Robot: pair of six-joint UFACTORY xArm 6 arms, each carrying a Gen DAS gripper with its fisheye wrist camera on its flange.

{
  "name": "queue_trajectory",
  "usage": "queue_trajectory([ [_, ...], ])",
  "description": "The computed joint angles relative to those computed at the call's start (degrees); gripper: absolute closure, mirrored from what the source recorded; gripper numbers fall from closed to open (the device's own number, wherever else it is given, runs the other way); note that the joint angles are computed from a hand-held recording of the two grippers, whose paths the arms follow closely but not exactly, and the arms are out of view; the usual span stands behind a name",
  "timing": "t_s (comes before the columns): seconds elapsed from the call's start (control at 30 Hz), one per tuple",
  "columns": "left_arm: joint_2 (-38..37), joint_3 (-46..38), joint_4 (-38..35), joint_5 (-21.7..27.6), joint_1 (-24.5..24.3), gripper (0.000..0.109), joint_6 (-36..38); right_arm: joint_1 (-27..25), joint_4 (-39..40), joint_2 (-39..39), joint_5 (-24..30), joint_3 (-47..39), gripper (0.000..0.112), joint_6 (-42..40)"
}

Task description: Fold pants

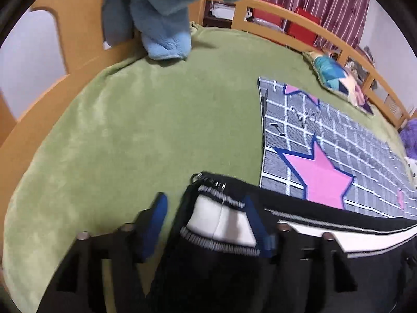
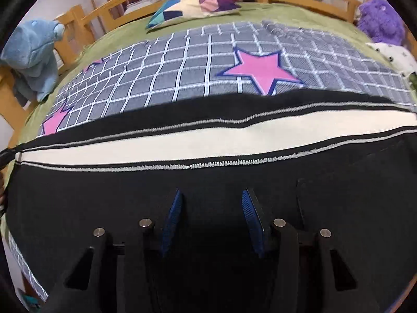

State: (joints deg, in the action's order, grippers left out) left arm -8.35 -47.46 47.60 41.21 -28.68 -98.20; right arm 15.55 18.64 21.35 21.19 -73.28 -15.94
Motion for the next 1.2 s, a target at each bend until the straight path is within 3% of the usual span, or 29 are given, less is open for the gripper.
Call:
queue_trajectory([
  [0.13,-7.6,5.0,-2.0,3.8,-4.7,0.047,-1.0,2.2,16.0,-7.4,-2.4,5.1,0.061,-9.9],
  [0.2,-11.5,8.4,-3.1,3.2,-7.1,0.047,-3.3,3.4,17.6,-10.5,-2.5,6.7,0.055,-9.4],
  [0.33,-15.3,13.1,-3.8,3.7,-13.0,0.043,-11.0,5.9,20.4,-15.9,-2.0,10.5,0.055,-8.0],
  [0.43,-13.8,14.0,-5.8,5.8,-15.8,0.045,-15.9,9.3,24.9,-19.3,-7.7,14.9,0.055,-12.6],
  [0.47,-12.7,12.8,-4.8,10.2,-17.6,0.052,-17.5,10.5,24.6,-20.3,-10.0,16.6,0.055,-11.9],
  [0.5,-11.7,11.8,-4.7,13.9,-18.5,0.083,-17.4,11.4,26.6,-21.1,-10.5,17.8,0.055,-13.3],
  [0.57,-13.8,13.9,-2.3,14.1,-18.5,0.091,-21.2,12.5,28.4,-22.1,-8.9,19.2,0.055,-14.7],
  [0.63,-18.1,18.0,-0.9,9.4,-16.9,0.091,-26.4,13.3,22.2,-22.6,-8.3,20.5,0.055,-11.6],
  [0.73,-18.8,18.1,-1.1,9.8,-18.4,0.085,-27.6,14.5,11.5,-22.7,-12.7,22.3,0.055,-6.0],
  [0.77,-18.7,18.1,-1.8,9.4,-18.9,0.08,-27.6,14.6,10.1,-22.6,-13.5,22.6,0.055,-5.4],
  [0.83,-19.2,19.4,-1.3,5.8,-18.7,0.056,-28.7,14.6,11.8,-22.3,-12.5,22.1,0.055,-6.9],
  [1.0,-17.7,22.5,6.5,-1.6,-18.6,0.055,-41.1,14.0,17.9,-22.2,-10.5,21.3,0.055,-11.7],
  [1.1,-15.6,22.3,13.1,-2.4,-17.4,0.055,-49.0,14.1,16.4,-21.8,-10.3,21.0,0.055,-10.2],
  [1.2,-13.8,21.2,14.5,-1.6,-16.9,0.058,-53.3,14.3,12.0,-21.5,-11.3,21.2,0.055,-6.5],
])
